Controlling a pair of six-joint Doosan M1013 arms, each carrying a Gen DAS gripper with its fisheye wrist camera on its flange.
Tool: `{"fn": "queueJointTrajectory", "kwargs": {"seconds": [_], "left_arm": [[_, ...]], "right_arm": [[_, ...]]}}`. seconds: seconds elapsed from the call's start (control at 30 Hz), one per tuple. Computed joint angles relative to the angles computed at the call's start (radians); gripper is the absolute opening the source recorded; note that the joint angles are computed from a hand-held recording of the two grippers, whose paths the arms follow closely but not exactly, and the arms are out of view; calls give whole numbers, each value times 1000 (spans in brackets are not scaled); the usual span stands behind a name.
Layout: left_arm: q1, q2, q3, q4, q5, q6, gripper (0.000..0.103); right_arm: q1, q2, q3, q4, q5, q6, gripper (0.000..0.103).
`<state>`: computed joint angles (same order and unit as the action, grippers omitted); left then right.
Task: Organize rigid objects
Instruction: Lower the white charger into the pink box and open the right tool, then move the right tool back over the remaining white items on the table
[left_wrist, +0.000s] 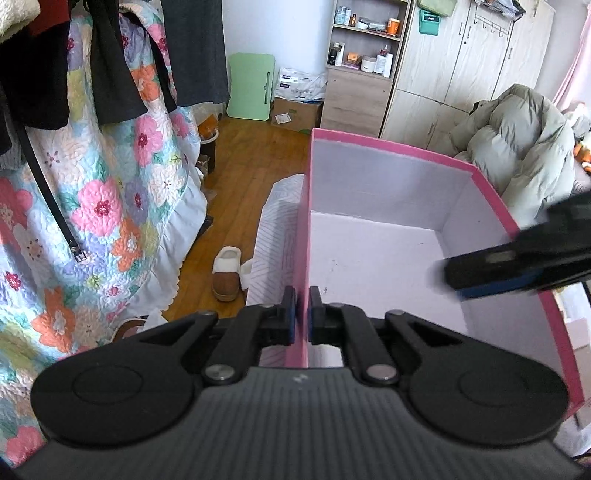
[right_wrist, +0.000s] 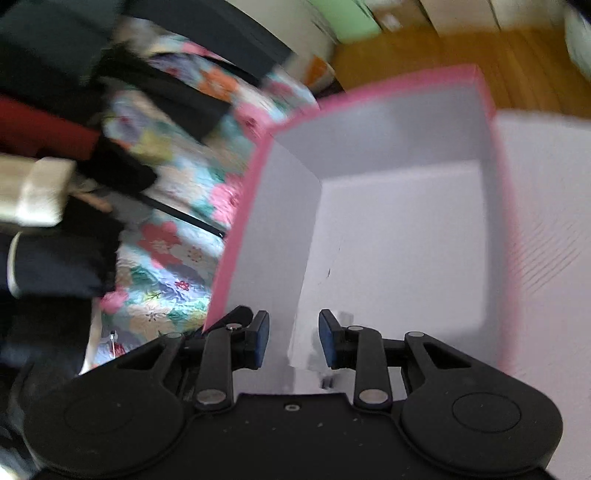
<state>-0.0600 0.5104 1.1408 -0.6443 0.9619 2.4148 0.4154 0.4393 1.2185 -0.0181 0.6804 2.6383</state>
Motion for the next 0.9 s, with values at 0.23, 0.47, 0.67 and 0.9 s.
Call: {"fn": "queueJointTrajectory", "kwargs": {"seconds": [0.23, 0.47, 0.67, 0.9], "left_arm": [[-15, -9, 17, 39, -37, -18, 4], [-18, -13, 22, 51, -37, -31, 4], [-24, -19, 28, 78, -57, -48, 3], [-36, -30, 39, 124, -82, -77, 4]], "right_arm": [[73, -170, 167, -433, 128, 184, 38], [104, -249, 277, -482, 347, 243, 38], [136, -272, 347, -481, 447, 307, 38], [153, -293, 386, -431, 479, 275, 38]]}}
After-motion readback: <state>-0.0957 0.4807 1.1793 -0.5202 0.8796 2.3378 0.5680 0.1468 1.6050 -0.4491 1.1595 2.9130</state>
